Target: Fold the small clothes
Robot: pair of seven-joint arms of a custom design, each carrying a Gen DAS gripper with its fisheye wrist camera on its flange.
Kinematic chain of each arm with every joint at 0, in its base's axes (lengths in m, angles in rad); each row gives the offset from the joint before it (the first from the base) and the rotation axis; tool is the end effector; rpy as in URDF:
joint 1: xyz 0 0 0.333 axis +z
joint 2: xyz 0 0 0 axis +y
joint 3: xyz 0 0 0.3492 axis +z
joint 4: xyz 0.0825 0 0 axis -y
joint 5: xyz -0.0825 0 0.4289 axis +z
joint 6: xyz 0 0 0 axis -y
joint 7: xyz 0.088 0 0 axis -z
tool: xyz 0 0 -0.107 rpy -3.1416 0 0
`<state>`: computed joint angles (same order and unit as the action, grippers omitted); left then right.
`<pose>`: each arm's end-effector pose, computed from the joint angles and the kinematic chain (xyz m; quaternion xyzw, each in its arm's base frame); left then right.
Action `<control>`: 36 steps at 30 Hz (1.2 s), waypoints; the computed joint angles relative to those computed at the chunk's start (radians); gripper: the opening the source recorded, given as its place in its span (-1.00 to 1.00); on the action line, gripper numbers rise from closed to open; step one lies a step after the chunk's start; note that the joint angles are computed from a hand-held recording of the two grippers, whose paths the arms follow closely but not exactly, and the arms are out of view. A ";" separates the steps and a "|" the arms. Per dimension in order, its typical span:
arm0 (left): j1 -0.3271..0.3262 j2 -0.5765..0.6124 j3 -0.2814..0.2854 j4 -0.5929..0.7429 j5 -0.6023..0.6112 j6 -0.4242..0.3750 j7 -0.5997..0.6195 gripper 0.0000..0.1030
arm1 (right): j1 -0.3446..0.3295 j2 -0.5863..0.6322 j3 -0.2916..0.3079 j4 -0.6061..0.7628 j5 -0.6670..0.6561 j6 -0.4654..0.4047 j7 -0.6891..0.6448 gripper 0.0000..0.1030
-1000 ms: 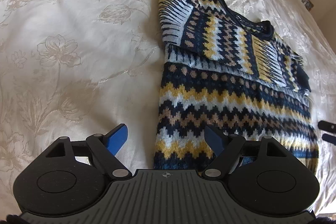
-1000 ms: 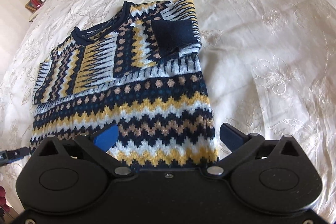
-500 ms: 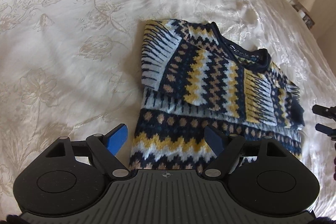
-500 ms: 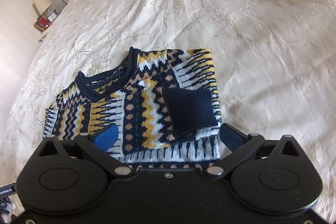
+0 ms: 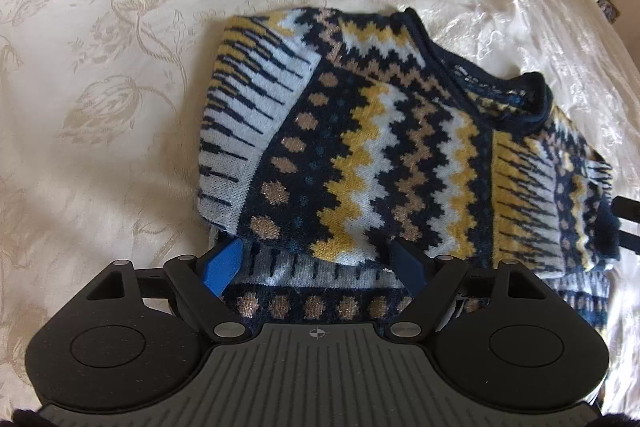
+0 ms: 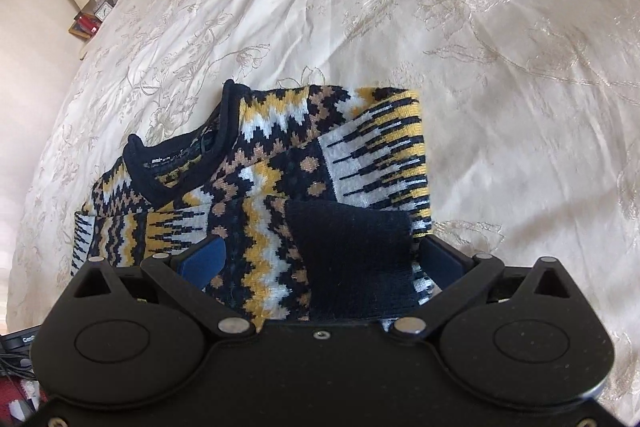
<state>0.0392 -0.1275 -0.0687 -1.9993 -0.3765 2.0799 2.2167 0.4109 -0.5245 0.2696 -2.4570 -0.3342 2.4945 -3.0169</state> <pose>0.5800 -0.0373 0.5580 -0.4896 0.8495 -0.1959 0.0138 0.3502 0.3025 0.5486 -0.3560 0.8764 -0.0840 0.3131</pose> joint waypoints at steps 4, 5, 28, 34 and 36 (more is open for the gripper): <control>-0.002 0.005 -0.003 -0.009 0.011 0.010 0.007 0.58 | -0.042 -0.019 0.038 -0.008 -0.114 0.108 0.001 0.99; -0.002 0.004 -0.003 -0.012 0.012 0.012 0.010 0.59 | -0.055 -0.022 0.053 0.001 -0.154 0.128 -0.009 0.99; -0.004 0.006 -0.004 -0.012 0.011 0.015 0.001 0.61 | 0.028 0.150 0.085 0.261 -0.424 -0.246 -0.162 0.99; -0.005 0.012 -0.004 -0.005 0.013 0.008 0.004 0.63 | 0.066 0.178 0.007 0.204 -0.257 -0.113 -0.232 0.99; -0.005 0.011 -0.005 -0.007 0.013 0.011 0.005 0.64 | 0.071 0.189 -0.010 0.187 -0.180 -0.112 -0.237 0.99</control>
<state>0.0345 -0.1161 -0.0732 -2.0060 -0.3637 2.0910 2.2215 0.4817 -0.3352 0.2597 -2.2702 -0.5141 2.3826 -3.2538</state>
